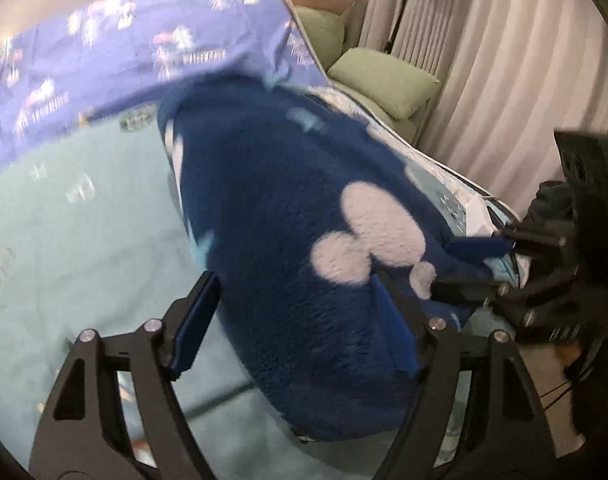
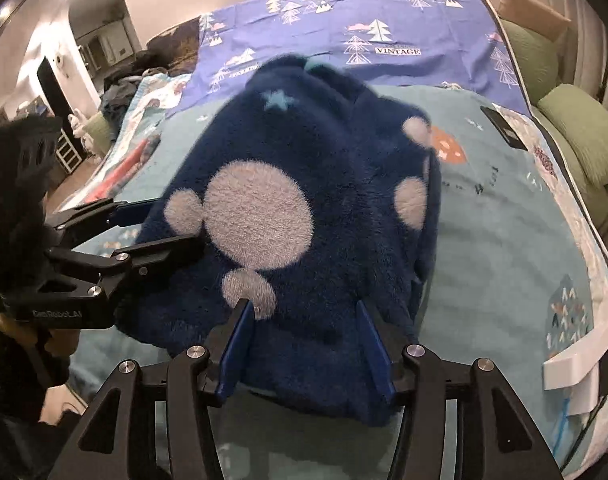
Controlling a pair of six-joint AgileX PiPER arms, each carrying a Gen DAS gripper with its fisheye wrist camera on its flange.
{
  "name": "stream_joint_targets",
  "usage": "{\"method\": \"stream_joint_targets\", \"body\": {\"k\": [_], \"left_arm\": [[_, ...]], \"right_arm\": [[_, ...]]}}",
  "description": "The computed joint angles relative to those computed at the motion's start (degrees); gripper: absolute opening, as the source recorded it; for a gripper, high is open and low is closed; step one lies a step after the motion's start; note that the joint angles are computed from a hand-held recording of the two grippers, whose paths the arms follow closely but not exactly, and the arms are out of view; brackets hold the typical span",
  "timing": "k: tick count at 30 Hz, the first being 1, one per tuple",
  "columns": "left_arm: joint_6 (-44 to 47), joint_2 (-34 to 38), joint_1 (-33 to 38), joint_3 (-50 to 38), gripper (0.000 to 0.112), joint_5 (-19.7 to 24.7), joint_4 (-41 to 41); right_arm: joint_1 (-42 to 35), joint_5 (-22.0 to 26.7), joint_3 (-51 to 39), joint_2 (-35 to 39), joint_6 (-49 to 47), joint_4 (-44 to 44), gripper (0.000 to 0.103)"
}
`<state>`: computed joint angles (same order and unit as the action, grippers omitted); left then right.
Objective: Fold small clothes
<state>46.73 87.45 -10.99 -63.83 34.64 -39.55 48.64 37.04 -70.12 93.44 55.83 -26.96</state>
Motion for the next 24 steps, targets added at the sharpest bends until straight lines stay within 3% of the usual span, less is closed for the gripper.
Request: {"method": "stream_joint_targets", "body": {"k": [3, 5, 7, 9, 10, 13, 15, 17, 19, 21, 24], "left_arm": [[0.1, -3.4, -3.1, -0.3, 0.077, -6.3, 4.1], [-2.5, -2.2, -4.2, -4.6, 0.077, -6.1, 6.6], [-6.1, 0.9, -4.7, -10.2, 0.063, -5.1, 8.3], [-10.1, 6.5, -4.9, -18.0, 0.047, -2.6, 10.4], [-11.6, 9.5, -4.6, -21.8, 0.043, -0.5, 10.9], [-19.0, 19.9, -3.8, -32.7, 0.034, 4.6, 15.2], [-20.5, 27.5, -2.5, -39.4, 0.034, 9.2, 15.6], [-18.9, 30.5, -1.8, -38.1, 0.033, 8.0, 13.9], [-12.8, 26.6, -2.4, -29.7, 0.033, 0.1, 10.9], [-13.4, 24.6, -3.7, -27.0, 0.032, -3.1, 13.7], [-13.3, 24.6, -2.9, -30.4, 0.032, 1.3, 13.4]], "right_arm": [[-1.1, 0.6, -2.2, -1.8, 3.2, -5.6, 0.054], [-2.1, 1.4, -5.7, -0.5, 3.5, -7.7, 0.054], [-4.3, -0.9, -8.9, 1.3, 1.0, -6.1, 0.052], [-7.2, -3.9, -11.6, 4.0, -3.7, -0.7, 0.037], [-8.5, -4.4, -12.9, 5.4, -6.5, 2.7, 0.024], [-12.6, -3.6, -16.7, 11.8, -16.2, 15.7, 0.020], [-15.0, -7.5, -15.0, 14.8, -21.6, 23.1, 0.019], [-15.1, -15.6, -9.5, 14.4, -19.5, 21.2, 0.019], [-13.9, -18.5, -6.7, 13.4, -11.5, 13.3, 0.019], [-12.7, -17.6, -6.7, 13.2, -6.4, 7.5, 0.019], [-13.5, -12.8, -10.5, 13.3, -14.8, 14.2, 0.020]]}}
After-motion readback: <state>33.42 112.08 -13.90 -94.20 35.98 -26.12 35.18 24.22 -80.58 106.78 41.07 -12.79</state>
